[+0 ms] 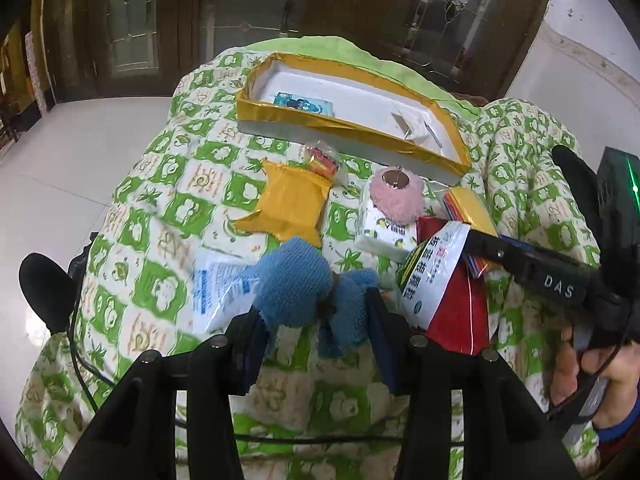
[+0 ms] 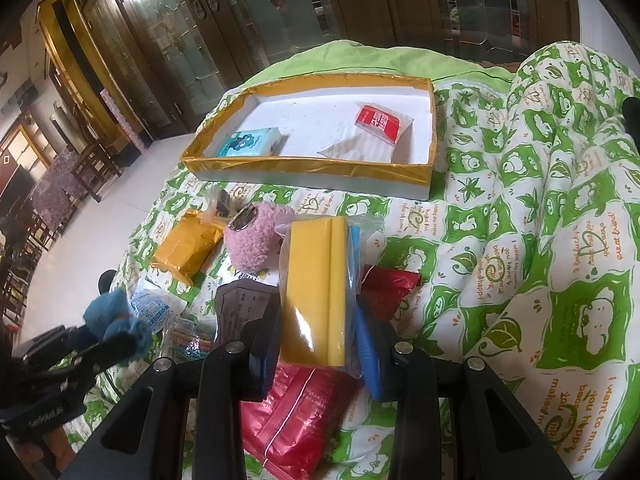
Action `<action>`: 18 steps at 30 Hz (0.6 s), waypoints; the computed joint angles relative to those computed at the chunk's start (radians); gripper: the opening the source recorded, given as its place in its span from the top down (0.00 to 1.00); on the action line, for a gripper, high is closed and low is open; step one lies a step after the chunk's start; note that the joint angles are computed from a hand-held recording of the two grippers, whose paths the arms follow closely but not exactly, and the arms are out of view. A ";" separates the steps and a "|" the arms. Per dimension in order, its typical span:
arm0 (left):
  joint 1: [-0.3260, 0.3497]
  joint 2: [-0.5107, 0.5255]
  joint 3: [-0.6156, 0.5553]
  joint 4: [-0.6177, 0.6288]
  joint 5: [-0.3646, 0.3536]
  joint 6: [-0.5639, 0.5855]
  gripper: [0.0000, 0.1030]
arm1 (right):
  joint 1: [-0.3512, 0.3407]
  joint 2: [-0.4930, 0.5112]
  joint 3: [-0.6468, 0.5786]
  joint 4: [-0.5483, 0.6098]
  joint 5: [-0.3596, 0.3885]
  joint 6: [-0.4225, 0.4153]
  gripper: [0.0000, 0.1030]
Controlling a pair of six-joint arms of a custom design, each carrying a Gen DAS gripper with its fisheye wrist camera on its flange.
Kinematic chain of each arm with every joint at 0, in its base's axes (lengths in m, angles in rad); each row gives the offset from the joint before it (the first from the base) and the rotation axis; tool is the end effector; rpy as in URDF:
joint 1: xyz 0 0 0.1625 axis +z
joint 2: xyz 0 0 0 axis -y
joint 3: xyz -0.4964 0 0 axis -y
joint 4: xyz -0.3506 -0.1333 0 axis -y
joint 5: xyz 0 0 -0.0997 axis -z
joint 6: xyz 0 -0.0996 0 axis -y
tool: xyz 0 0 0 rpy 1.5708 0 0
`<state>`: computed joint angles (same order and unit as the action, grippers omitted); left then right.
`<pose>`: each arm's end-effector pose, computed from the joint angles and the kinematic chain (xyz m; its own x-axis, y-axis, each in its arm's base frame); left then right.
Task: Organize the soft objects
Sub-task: 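Hold the blue toy in the left gripper while the right carries the sponge toward the tray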
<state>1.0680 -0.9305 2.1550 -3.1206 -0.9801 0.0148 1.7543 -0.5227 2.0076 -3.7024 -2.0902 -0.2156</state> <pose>-0.0931 -0.5610 0.1843 -0.8067 0.2565 -0.5324 0.4686 0.8266 -0.3118 0.1905 -0.5666 0.0521 -0.8559 -0.0354 0.5159 -0.3365 0.7955 -0.5039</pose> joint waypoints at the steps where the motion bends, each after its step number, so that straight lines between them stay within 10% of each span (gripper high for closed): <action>1: -0.001 0.003 -0.002 -0.001 0.002 0.002 0.56 | 0.000 0.000 -0.001 0.000 0.000 0.001 0.64; 18: -0.016 0.018 -0.003 -0.007 0.040 0.035 0.56 | 0.013 0.008 0.007 -0.095 -0.032 -0.035 0.64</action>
